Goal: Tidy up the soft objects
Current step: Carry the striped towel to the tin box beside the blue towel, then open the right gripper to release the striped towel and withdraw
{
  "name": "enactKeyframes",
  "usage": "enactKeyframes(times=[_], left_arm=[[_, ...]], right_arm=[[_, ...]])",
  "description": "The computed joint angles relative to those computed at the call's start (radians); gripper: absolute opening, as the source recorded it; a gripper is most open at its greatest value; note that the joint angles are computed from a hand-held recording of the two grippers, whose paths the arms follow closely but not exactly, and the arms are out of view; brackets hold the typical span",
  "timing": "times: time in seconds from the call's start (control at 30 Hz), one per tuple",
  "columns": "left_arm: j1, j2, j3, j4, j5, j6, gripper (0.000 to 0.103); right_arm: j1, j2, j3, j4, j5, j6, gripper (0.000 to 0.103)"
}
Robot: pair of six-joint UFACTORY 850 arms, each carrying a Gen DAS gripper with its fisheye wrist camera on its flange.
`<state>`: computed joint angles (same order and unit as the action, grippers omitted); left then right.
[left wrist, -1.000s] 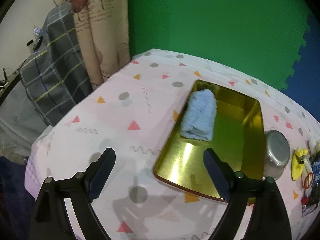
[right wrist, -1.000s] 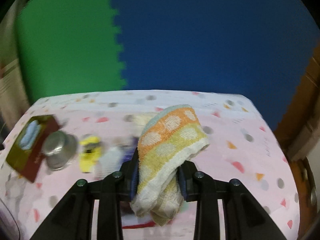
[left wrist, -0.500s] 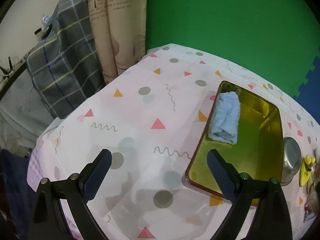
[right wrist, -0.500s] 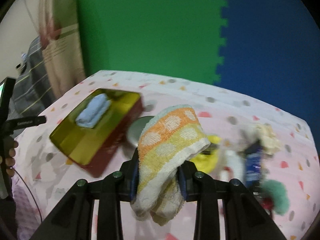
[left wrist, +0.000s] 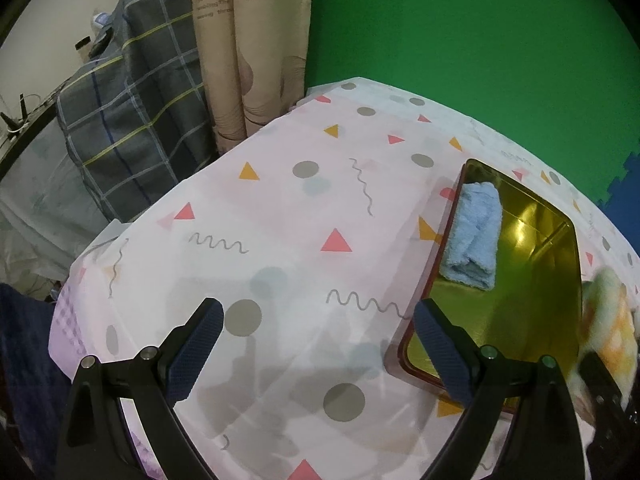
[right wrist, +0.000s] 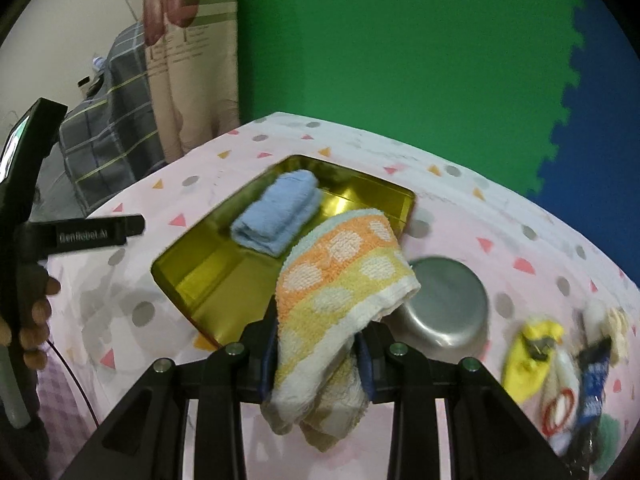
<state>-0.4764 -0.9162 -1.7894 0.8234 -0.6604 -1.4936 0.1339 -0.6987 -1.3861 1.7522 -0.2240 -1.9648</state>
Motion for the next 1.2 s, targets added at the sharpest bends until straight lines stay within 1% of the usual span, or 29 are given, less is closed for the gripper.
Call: enactKeyframes(times=[0.07, 0.17, 0.27, 0.33, 0.47, 0.5, 0.63, 0.67, 0.73, 0.83, 0.9, 0.97, 1.2], left_arm=[[-0.003, 0.001, 0.002, 0.014, 0.01, -0.002, 0.095], [-0.007, 0.002, 0.004, 0.042, 0.014, -0.021, 0.095], [-0.007, 0.0, 0.003, 0.049, 0.028, -0.024, 0.095], [-0.008, -0.007, -0.006, 0.047, 0.022, -0.015, 0.095], [-0.01, -0.015, -0.015, 0.046, 0.027, -0.009, 0.095], [-0.01, -0.016, -0.015, 0.045, 0.033, -0.008, 0.095], [-0.011, -0.023, -0.022, 0.033, 0.046, 0.007, 0.095], [-0.013, -0.026, -0.026, 0.032, 0.045, 0.011, 0.095], [-0.016, -0.029, -0.031, 0.035, 0.041, 0.016, 0.095], [-0.021, -0.03, -0.033, 0.044, 0.042, 0.018, 0.095], [-0.024, -0.029, -0.034, 0.051, 0.046, 0.015, 0.095], [-0.027, -0.031, -0.037, 0.06, 0.045, 0.012, 0.095], [-0.036, -0.04, -0.054, 0.066, 0.039, 0.024, 0.095]], right_arm=[[0.019, -0.026, -0.038, -0.046, 0.017, 0.037, 0.032], [0.037, -0.059, -0.087, -0.181, 0.027, 0.165, 0.033], [0.056, -0.097, -0.131, -0.246, 0.05, 0.23, 0.033], [0.062, -0.113, -0.149, -0.297, 0.062, 0.282, 0.033], [0.067, -0.151, -0.19, -0.538, 0.076, 0.524, 0.035], [0.067, -0.154, -0.193, -0.556, 0.08, 0.541, 0.035], [0.065, -0.172, -0.212, -0.661, 0.073, 0.644, 0.046], [0.065, -0.172, -0.212, -0.675, 0.076, 0.66, 0.046], [0.062, -0.169, -0.206, -0.622, 0.071, 0.608, 0.047], [0.063, -0.151, -0.181, -0.461, 0.084, 0.444, 0.051], [0.062, -0.135, -0.159, -0.338, 0.088, 0.323, 0.051], [0.057, -0.114, -0.132, -0.219, 0.079, 0.205, 0.051], [0.028, -0.042, -0.033, 0.079, 0.032, -0.073, 0.051]])
